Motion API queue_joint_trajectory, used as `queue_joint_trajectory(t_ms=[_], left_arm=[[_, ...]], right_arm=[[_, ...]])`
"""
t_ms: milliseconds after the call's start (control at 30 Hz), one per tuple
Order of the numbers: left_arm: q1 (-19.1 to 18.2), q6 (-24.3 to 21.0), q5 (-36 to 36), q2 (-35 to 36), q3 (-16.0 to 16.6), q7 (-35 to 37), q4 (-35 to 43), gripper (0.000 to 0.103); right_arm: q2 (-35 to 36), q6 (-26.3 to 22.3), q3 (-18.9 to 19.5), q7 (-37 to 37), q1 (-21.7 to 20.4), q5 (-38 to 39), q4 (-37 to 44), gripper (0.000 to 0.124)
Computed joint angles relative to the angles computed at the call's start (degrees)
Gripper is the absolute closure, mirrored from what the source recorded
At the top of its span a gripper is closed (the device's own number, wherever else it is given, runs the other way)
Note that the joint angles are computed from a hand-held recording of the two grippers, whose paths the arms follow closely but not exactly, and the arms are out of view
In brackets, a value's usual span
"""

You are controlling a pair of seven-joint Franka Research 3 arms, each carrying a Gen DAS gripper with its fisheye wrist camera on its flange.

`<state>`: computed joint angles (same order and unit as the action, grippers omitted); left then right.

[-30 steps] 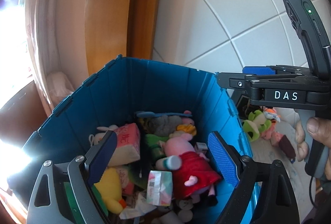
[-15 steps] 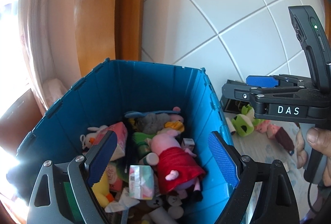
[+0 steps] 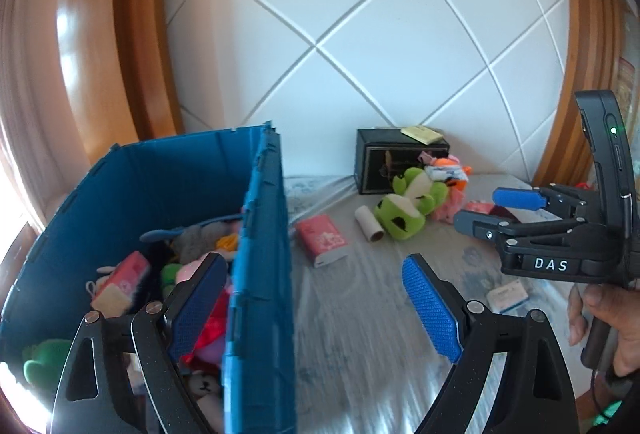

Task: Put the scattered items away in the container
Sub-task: 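Move both tools back over the bed toward the medicine box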

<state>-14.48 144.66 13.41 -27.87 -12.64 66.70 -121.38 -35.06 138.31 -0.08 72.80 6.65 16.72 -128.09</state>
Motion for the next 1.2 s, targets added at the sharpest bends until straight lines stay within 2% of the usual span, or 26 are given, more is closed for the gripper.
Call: queue_joint_trajectory(t_ms=[200,400,567,700,800,900,967,1067,1200], left_arm=[[-1.2,-0.9,3.1,7.2,-5.8,-5.6,6.4,0.013],[-2.9,-1.7,10.6,14.6,-9.8,-14.5,12.1,0.013],[-5.8,-3.7,16.4,20.3,-10.4,-21.7,16.1,0.013],[-8.9,-2.9,17.6,24.3,-9.6,-22.5,17.0,0.013],[-11.1,0.9,16.8,28.4,-9.0,-18.0,17.5,0.013],[-13.0,6.0,14.1,34.2,-8.8,-7.7,18.8,0.013],[-13.2,9.2,9.2,38.5,-9.7,3.2,20.1,0.013],[-14.2,9.4,5.7,46.6,-10.8,16.8,25.4,0.013],[-15.2,6.3,0.9,57.6,-12.8,31.8,35.0,0.013]], right_arm=[[-5.6,-2.6,-6.6,-4.8,-5.9,-1.5,-4.6,0.049],[-3.0,-4.5,-12.1,-11.7,-12.4,-2.4,-4.0,0.049],[2.1,-5.0,-15.3,-17.5,-16.4,-1.4,-1.8,0.049],[5.7,-5.1,-16.1,-20.4,-19.6,-0.9,-0.5,0.049],[7.8,-5.1,-16.1,-21.2,-21.7,-0.8,0.1,0.049],[9.0,-5.0,-16.0,-21.1,-23.5,-0.8,0.0,0.049],[9.2,-4.9,-15.9,-20.9,-24.5,-1.0,-0.5,0.049],[9.2,-4.8,-15.8,-20.8,-26.0,-1.9,-1.8,0.049],[9.1,-4.7,-15.8,-19.5,-27.9,-3.1,-3.5,0.049]])
